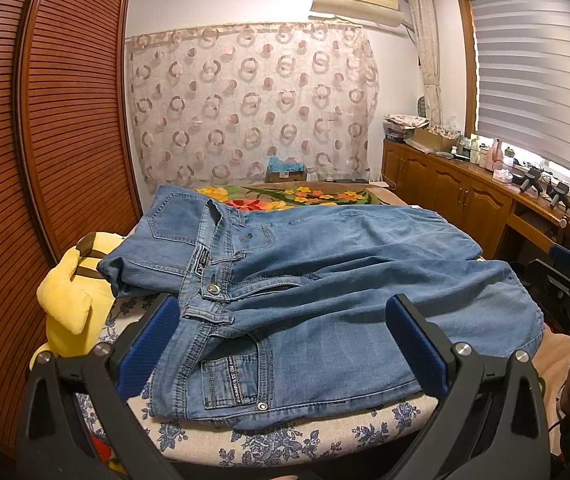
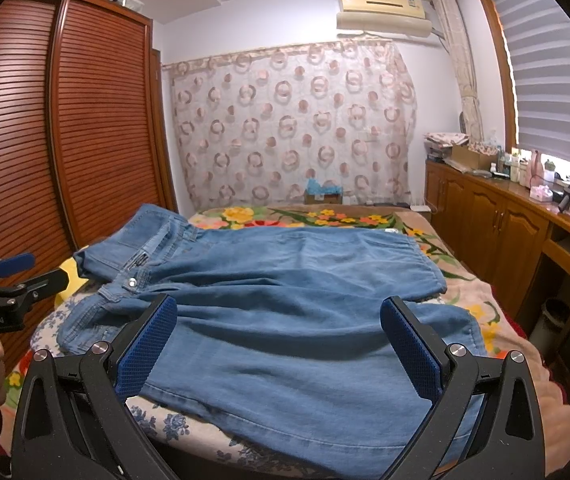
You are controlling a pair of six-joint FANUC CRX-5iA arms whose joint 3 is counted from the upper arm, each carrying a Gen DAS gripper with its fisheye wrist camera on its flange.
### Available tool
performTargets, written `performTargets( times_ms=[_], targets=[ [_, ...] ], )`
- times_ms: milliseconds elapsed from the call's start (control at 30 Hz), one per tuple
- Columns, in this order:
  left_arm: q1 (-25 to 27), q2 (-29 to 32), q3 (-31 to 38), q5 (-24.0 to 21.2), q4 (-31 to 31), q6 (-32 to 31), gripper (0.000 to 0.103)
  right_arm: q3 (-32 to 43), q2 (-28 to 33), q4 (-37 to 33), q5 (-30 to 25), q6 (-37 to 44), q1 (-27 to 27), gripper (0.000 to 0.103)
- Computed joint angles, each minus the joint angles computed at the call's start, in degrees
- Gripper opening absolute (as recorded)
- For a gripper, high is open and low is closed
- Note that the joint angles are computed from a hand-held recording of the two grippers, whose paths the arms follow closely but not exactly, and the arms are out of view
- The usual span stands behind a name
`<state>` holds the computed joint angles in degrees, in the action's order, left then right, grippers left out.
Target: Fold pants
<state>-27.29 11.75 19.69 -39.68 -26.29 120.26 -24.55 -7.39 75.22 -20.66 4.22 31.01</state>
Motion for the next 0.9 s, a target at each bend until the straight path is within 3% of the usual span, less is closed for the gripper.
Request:
performTargets(
  times_ms=[900],
  targets=[
    [0.0,-0.1,-0.1,0.2,-0.2,0.2,0.103,0.2,-0.2,-0.7,-0.2,0.6,0.2,0.103]
  ],
)
